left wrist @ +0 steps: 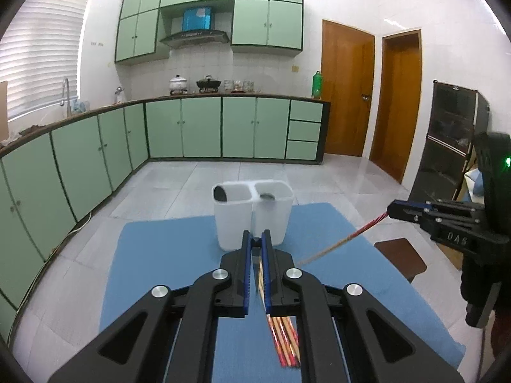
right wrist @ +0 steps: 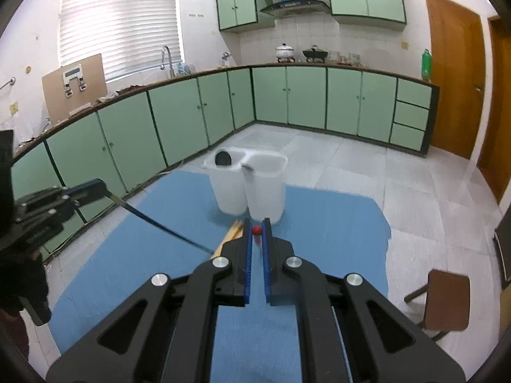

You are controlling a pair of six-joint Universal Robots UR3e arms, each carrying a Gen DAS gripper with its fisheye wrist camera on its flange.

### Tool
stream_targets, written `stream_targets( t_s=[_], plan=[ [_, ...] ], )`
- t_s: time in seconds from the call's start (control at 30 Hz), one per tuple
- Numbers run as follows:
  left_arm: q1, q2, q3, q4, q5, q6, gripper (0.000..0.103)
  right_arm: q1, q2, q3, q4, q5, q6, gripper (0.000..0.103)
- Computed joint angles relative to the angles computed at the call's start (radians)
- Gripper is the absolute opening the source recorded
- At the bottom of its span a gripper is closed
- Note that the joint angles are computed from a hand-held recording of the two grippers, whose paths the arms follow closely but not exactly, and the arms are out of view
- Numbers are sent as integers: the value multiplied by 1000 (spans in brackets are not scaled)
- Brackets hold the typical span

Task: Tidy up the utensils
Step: 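Lift both chopsticks into the white cups and open both grippers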

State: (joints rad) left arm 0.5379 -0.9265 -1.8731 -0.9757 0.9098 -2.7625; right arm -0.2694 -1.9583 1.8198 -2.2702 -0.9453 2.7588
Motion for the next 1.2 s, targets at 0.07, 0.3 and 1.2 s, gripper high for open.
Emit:
stream_targets(
  t_s=[0.07,0.3,1.2],
  plan=[
    [-48,-78,40,60,30,-36,6,17,60,-80,17,-1,2,5],
    [-98,-210,149,131,44,-84,6,31,191,-314,110,31,-8,5],
    [-381,-930,852,366,308,-247,6,220,895,-1246,280,-184,107,6]
  ],
)
